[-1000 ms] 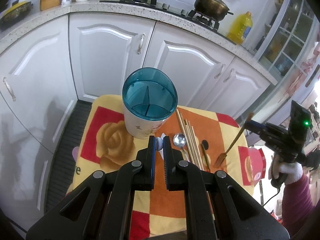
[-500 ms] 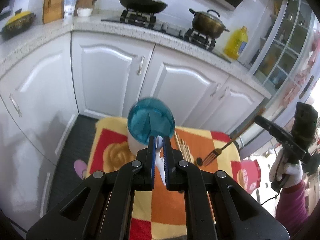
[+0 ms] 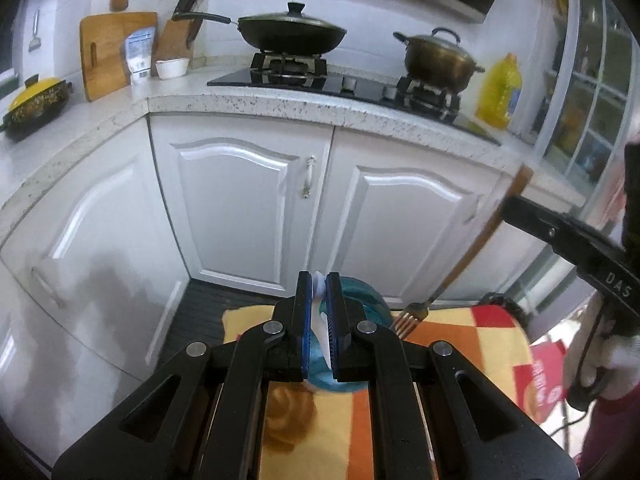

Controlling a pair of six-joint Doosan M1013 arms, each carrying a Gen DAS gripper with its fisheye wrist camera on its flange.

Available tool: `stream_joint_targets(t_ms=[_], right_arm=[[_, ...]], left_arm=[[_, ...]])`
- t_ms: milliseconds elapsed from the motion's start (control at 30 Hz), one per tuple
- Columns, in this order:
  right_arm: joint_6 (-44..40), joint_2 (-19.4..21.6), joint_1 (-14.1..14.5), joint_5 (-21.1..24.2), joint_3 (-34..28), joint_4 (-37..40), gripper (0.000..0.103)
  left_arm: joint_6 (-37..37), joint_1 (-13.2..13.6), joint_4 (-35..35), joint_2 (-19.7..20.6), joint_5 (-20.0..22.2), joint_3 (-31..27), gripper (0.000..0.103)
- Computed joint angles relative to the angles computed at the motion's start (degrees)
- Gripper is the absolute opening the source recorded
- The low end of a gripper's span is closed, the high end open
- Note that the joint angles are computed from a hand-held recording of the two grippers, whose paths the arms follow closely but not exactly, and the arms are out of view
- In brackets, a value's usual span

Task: Organize utensils
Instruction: 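Lower the ceramic spoon into the flowered cup with the left tool while the right tool inserts the chopstick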

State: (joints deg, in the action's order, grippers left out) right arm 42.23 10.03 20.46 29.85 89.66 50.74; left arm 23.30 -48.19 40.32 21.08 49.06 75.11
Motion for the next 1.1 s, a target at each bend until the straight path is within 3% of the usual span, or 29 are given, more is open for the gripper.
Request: stream_joint_targets(t_ms=[133, 467, 667, 733, 767, 1100], right_arm=[[4.40, 2.97, 0.91, 0.42, -1.88, -5.63, 0.009], [10.05, 7.84, 0.62, 6.73, -3.37, -8.45, 0.010], [13.00, 7.81, -0.43, 6.38, -2.50, -6.43, 0.013], [13.24, 7.33, -0.52, 6.08, -2.01, -6.32, 0.033], [12.68, 6.90, -0.60, 5.70, -1.46, -5.63, 0.034], [14.36, 2.94, -0.79, 4.11, 3.03, -6.46, 0.038]], left_arm=[[2.35, 1.09, -2.19, 2.38, 1.01, -1.65, 0.005], [3.85, 2.52, -7.81, 5.21, 1.02, -1.95, 0.005], [2.40, 2.87, -10.00, 5.05, 0.62, -1.18, 0.007], [1.69, 2.90, -10.46, 4.63, -0.04, -0.59, 0.012], [1.04, 2.84, -10.33, 4.30, -0.40, -0.13, 0.016], [-3.33, 0.86, -5.60, 1.71, 0.29, 2.43, 0.033]])
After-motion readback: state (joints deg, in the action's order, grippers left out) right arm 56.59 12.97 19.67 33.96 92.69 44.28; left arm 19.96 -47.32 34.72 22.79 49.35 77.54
